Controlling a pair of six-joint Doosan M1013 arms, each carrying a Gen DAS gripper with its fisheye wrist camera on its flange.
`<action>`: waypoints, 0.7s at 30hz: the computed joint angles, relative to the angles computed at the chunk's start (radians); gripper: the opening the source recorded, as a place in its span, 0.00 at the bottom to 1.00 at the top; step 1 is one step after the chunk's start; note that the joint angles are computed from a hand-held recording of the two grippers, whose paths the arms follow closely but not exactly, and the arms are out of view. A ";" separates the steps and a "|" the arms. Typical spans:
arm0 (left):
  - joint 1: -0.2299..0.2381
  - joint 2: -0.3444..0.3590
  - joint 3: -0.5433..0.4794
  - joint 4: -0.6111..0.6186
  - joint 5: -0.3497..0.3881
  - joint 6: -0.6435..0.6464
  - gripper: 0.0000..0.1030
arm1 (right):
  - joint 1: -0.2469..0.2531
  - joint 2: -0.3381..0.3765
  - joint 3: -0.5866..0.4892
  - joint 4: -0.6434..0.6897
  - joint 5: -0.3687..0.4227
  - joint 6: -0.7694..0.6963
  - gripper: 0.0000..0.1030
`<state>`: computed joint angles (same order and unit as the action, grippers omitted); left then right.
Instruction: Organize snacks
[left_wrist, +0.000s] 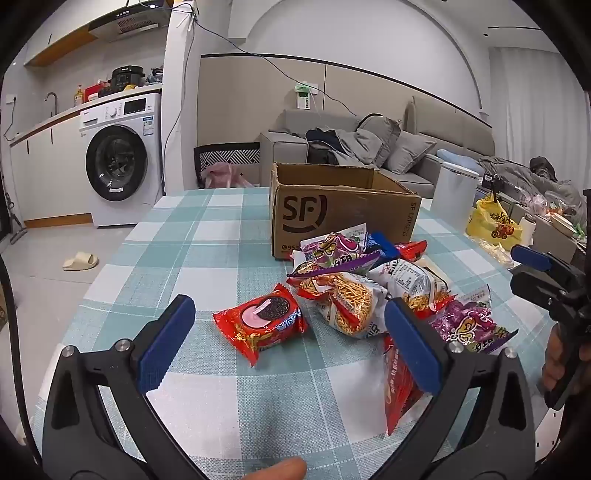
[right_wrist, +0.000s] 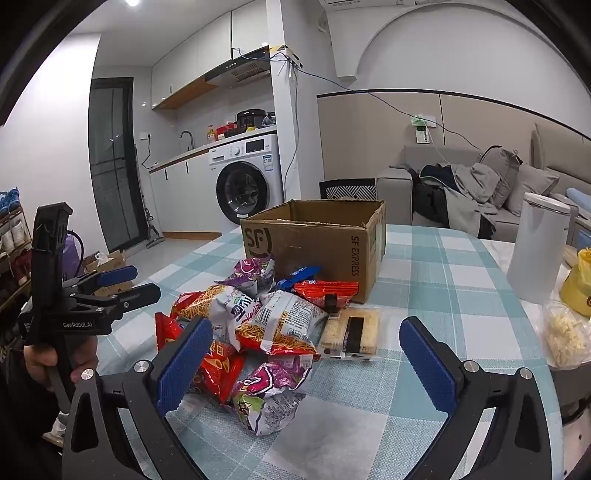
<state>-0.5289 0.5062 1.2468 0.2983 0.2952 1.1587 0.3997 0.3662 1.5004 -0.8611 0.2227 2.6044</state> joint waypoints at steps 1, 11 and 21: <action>0.000 0.000 0.000 0.003 0.002 -0.003 0.99 | 0.001 0.000 0.000 -0.011 0.000 0.009 1.00; -0.001 0.000 -0.004 -0.021 0.014 0.018 0.99 | 0.002 -0.003 0.005 -0.044 -0.008 0.045 1.00; 0.002 -0.002 0.000 -0.030 0.008 0.027 0.99 | -0.001 0.001 0.000 0.008 -0.014 -0.014 1.00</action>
<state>-0.5265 0.5047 1.2473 0.2679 0.3031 1.1855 0.3987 0.3676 1.5008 -0.8533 0.2086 2.5908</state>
